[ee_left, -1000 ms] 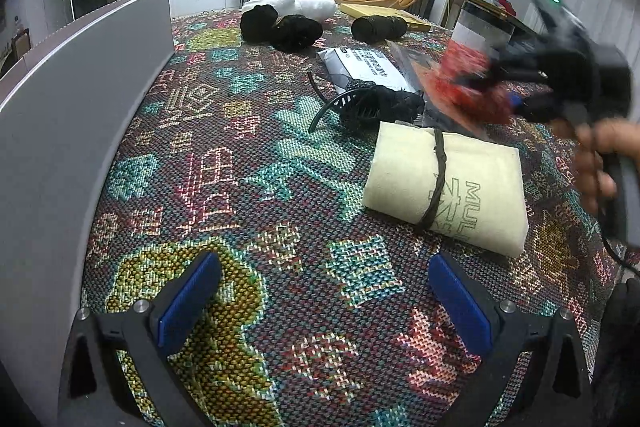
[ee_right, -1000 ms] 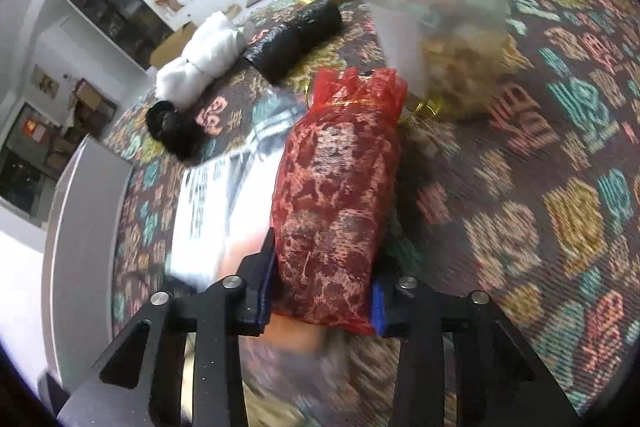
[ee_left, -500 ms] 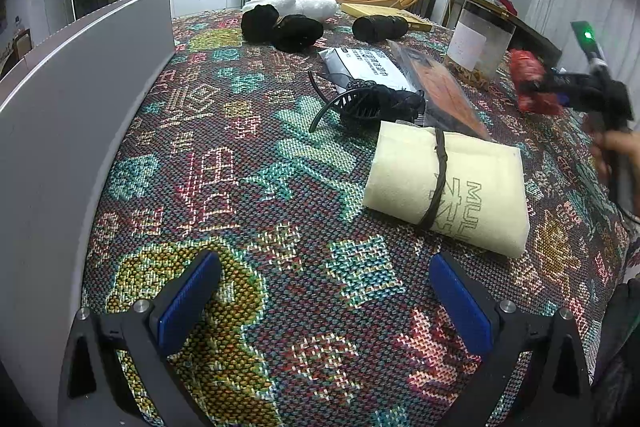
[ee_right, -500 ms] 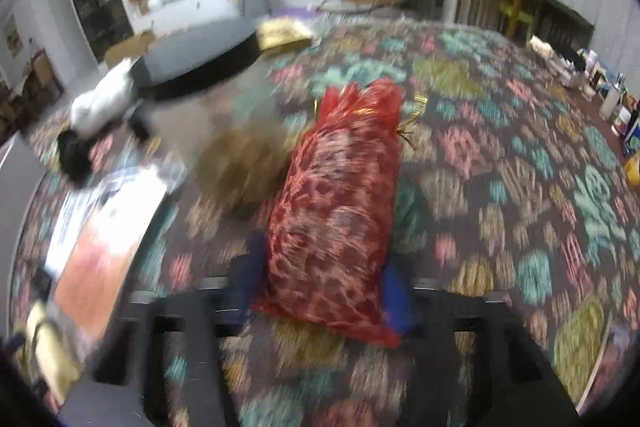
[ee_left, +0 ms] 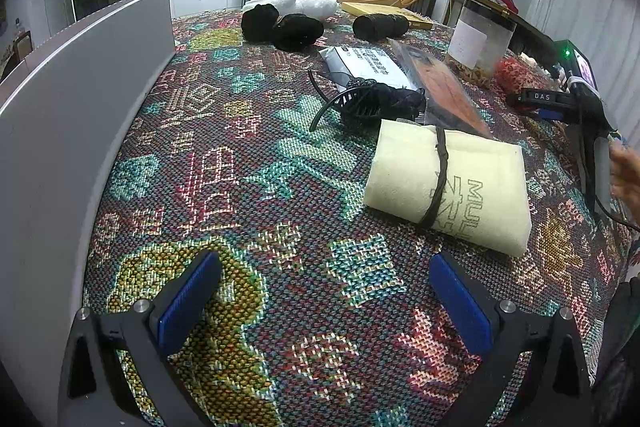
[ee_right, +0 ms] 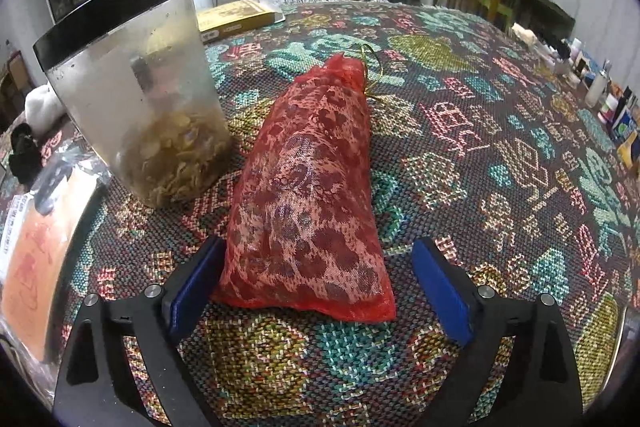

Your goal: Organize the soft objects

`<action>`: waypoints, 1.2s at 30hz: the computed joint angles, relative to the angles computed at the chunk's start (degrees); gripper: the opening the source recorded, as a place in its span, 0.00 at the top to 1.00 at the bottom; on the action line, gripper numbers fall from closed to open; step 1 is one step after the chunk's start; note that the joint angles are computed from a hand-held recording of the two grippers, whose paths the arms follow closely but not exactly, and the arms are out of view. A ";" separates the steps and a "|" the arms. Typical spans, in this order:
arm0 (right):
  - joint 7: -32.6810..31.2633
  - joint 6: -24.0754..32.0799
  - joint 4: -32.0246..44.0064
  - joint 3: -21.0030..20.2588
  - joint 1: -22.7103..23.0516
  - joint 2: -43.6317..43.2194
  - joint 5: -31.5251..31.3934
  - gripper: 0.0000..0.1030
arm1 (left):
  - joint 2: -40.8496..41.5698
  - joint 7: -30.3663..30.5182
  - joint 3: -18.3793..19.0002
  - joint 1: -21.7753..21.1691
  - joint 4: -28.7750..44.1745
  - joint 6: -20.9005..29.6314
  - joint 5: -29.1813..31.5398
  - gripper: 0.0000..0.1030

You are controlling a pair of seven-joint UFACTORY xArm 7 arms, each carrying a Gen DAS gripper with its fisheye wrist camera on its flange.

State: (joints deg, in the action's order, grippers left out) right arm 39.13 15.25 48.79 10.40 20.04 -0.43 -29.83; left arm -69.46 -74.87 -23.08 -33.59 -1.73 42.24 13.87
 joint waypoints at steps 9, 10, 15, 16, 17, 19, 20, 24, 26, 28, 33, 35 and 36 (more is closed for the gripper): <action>0.30 0.02 -0.33 0.14 -0.04 -0.34 -0.22 0.08 | 0.03 0.09 0.09 -0.03 0.05 0.23 0.05 0.00; 0.19 0.00 -0.29 0.12 -0.08 -0.30 -0.16 0.08 | 0.38 0.14 0.05 0.07 0.23 0.28 0.08 0.00; 0.31 0.03 -0.34 0.17 -0.08 -0.35 -0.24 0.08 | 3.75 0.79 -0.35 1.30 1.87 0.62 0.45 0.00; 0.34 0.02 -0.36 0.18 -0.08 -0.37 -0.26 0.08 | 4.76 0.78 -0.57 1.71 2.33 0.45 0.56 0.00; 0.31 0.03 -0.34 0.18 -0.09 -0.35 -0.25 0.08 | 5.22 0.85 -0.64 1.87 2.55 0.56 0.62 0.00; 0.36 0.03 -0.34 0.20 -0.09 -0.36 -0.28 0.08 | 5.46 0.88 -0.68 2.00 2.64 0.65 0.67 0.00; 0.33 0.01 -0.35 0.19 -0.10 -0.35 -0.25 0.08 | 5.44 0.93 -0.63 2.02 2.60 0.68 0.69 0.00; 0.31 0.03 -0.33 0.19 -0.10 -0.35 -0.25 0.08 | 7.59 1.54 -0.85 2.69 3.78 1.23 1.01 0.00; 0.31 0.03 -0.33 0.19 -0.10 -0.35 -0.25 0.08 | 8.11 1.47 -0.97 2.93 4.02 1.09 1.08 0.00; 0.22 0.02 -0.28 0.17 -0.12 -0.30 -0.19 0.08 | 7.93 1.50 -0.92 2.79 3.93 1.12 1.06 0.00; 0.22 0.02 -0.30 0.17 -0.11 -0.32 -0.19 0.08 | 7.90 1.43 -0.97 2.64 3.94 1.26 1.05 0.00; 0.25 0.04 -0.32 0.18 -0.10 -0.35 -0.20 0.08 | 8.17 1.31 -1.12 2.53 4.11 1.11 0.98 0.00; 0.29 0.03 -0.34 0.19 -0.10 -0.37 -0.23 0.08 | 7.69 1.58 -0.92 2.02 3.93 1.11 0.89 0.00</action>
State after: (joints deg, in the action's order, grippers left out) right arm 39.43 15.29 48.45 10.59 19.95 -0.80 -30.06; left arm -61.77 -73.29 -24.00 -31.57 2.20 43.34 14.76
